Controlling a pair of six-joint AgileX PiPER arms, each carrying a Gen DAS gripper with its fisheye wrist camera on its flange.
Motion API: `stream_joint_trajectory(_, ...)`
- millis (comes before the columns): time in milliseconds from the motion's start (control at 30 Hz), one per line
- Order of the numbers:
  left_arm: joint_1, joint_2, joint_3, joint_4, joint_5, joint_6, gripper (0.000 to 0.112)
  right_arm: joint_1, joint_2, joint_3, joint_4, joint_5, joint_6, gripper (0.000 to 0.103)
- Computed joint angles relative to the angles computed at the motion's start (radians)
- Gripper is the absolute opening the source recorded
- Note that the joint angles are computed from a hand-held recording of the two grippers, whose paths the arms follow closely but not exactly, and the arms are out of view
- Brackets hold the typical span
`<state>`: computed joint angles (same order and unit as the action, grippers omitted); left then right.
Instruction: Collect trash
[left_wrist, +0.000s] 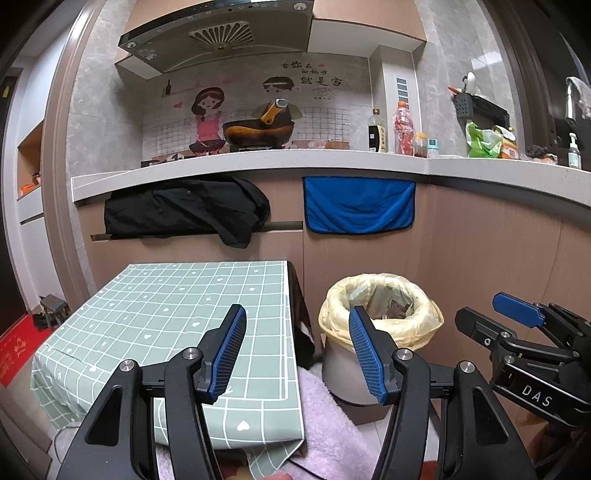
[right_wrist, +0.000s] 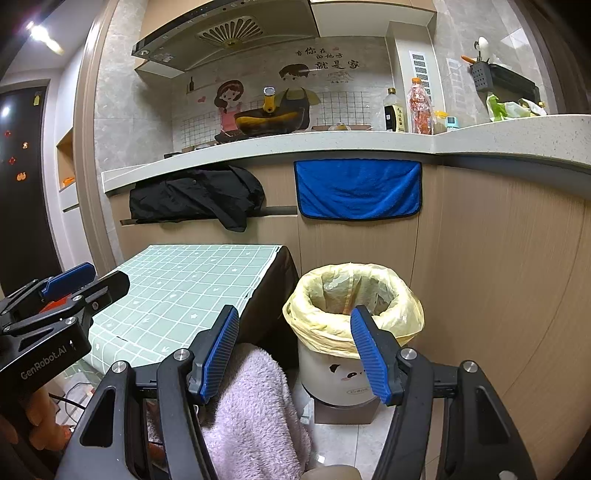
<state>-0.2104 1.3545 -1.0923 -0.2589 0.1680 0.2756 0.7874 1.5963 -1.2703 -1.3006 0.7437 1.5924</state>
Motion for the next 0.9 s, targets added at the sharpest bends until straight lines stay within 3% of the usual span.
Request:
stream_joint_trajectory(567,0.018,0.028,-0.025,-0.147,0.031,0.153,0.059,0.032,0.006,0.008,-0.026,0.059,0.056,0.060)
stream_joint_trajectory(900,0.013,0.026,-0.023,-0.151,0.036,0.163,0.059,0.041,0.001,0.009,-0.023,0.073,0.062,0.060)
